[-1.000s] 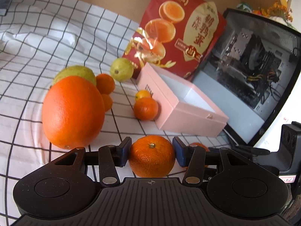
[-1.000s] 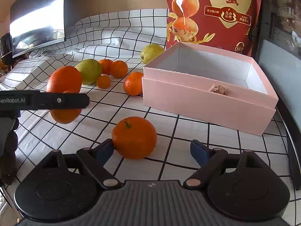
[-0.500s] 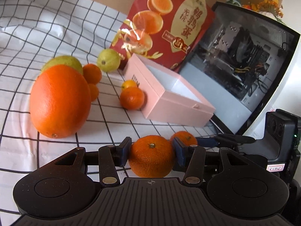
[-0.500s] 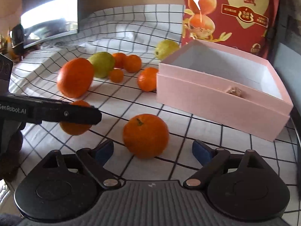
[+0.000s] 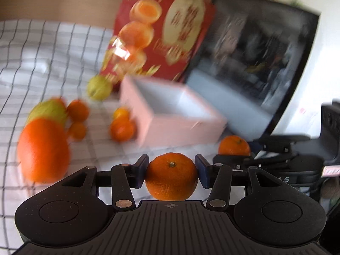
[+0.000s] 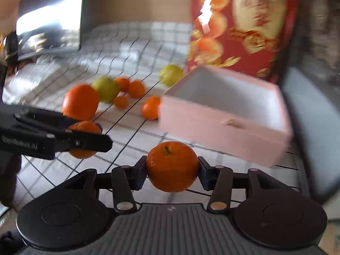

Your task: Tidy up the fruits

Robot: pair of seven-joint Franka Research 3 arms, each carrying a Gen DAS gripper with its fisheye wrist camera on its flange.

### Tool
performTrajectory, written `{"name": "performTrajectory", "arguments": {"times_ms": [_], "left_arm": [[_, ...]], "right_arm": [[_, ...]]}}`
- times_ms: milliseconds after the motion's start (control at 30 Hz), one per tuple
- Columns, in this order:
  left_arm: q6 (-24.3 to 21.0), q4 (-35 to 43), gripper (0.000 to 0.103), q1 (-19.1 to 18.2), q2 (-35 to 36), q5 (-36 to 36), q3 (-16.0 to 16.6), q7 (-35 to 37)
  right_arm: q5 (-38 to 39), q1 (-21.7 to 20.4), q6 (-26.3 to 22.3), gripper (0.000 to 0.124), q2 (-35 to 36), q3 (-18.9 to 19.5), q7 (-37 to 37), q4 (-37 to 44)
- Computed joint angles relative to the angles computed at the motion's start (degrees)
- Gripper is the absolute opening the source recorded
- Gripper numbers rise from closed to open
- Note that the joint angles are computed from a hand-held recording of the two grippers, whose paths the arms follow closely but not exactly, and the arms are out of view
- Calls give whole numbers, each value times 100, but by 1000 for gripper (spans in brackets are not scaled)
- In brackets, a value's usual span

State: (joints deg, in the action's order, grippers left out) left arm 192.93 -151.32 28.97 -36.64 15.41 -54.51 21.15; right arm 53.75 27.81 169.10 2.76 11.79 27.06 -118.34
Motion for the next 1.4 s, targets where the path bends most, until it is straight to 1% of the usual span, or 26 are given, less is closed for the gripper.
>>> {"name": "performTrajectory", "arguments": {"times_ms": [67, 133, 167, 233, 300, 367, 400, 500, 533, 567, 600, 633, 667, 700, 767, 800, 933, 1033, 1133, 1167, 1200, 1233, 1267, 1300, 1333, 1400], "left_arm": [[225, 237, 53, 280, -81, -74, -170, -4], [109, 645, 53, 677, -230, -99, -427, 83], [25, 860, 46, 913, -336, -86, -575, 90], [-338, 1338, 25, 1366, -677, 70, -813, 119], [-769, 1805, 24, 1817, -1191, 246, -997, 47], [-1128, 2262, 24, 2100, -1229, 483, -1096, 70], [-1287, 2469, 24, 2168, -1094, 599, -1130, 108], [-1568, 2936, 25, 2384, -581, 906, -1324, 189], [-1611, 3007, 25, 2454, -395, 965, -1409, 156], [-1553, 2974, 25, 2483, -245, 1007, -1454, 80], [-1348, 2776, 25, 2383, -150, 1037, -1374, -30], [-1053, 2498, 25, 2271, -59, 1060, -1298, -170], [-750, 2226, 25, 2203, 8, 1075, -1268, -321], [-454, 1936, 25, 2124, 54, 1052, -1236, -448], [-13, 1436, 25, 2025, 221, 878, -1279, -629], [60, 1265, 25, 1978, 290, 795, -1310, -638], [-340, 873, 25, 1601, 91, 658, -1188, -548], [-596, 800, 25, 1302, 43, 858, -978, -444], [-493, 824, 26, 1083, 439, 1181, -825, -163], [-426, 838, 26, 1047, 562, 1250, -830, -54], [-405, 859, 27, 1053, 602, 1289, -872, 54], [-481, 944, 30, 1174, 597, 1320, -1035, 159], [-677, 1030, 31, 1245, 543, 1338, -1169, 221], [-842, 1128, 31, 1435, 343, 1344, -1387, 167], [-1075, 1242, 30, 1544, 225, 1369, -1535, 108], [-1372, 1435, 32, 1624, 237, 1477, -1666, -5]], "right_arm": [[326, 7, 429, 48, -229, 0, -254, -157], [993, 85, 769, 48, -369, -31, -888, -136], [1380, 117, 751, 48, -408, -83, -1226, -38], [2186, 189, 933, 48, -382, -133, -1924, 240], [2615, 225, 1221, 49, -277, -117, -2221, 541], [2897, 190, 1297, 49, -165, -112, -2385, 859], [2778, 179, 1387, 49, -93, -104, -2169, 990], [1518, 144, 1544, 49, 110, -132, -798, 1233], [1044, 333, 1636, 49, 198, -337, -372, 1293], [200, 682, 1722, 49, 271, -742, 376, 1254], [-805, 1072, 1752, 49, 372, -1242, 1321, 1211], [-1458, 1326, 1646, 49, 439, -1604, 1984, 1191], [-1709, 1421, 1412, 49, 485, -1766, 2278, 1207], [-1558, 1378, 1155, 49, 503, -1729, 2169, 1211], [-711, 865, 886, 49, 504, -1107, 1264, 1110], [-692, 717, 796, 49, 542, -924, 1148, 1011], [-1072, 530, 446, 49, 710, -649, 1163, 627], [-1411, 476, 640, 49, 866, -535, 1441, 511], [-1716, 360, 370, 50, 1012, -516, 1961, 637], [-1770, 299, 302, 54, 1036, -484, 2092, 650], [-1632, 148, 360, 59, 1031, -322, 1996, 608], [-1455, -15, 550, 72, 984, -131, 1828, 490], [-1317, -163, 768, 76, 958, 56, 1674, 383], [-1110, -381, 913, 76, 915, 309, 1472, 289], [-527, -783, 971, 77, 864, 762, 923, 257], [429, -1205, 1064, 78, 858, 1248, 3, 315]]}}
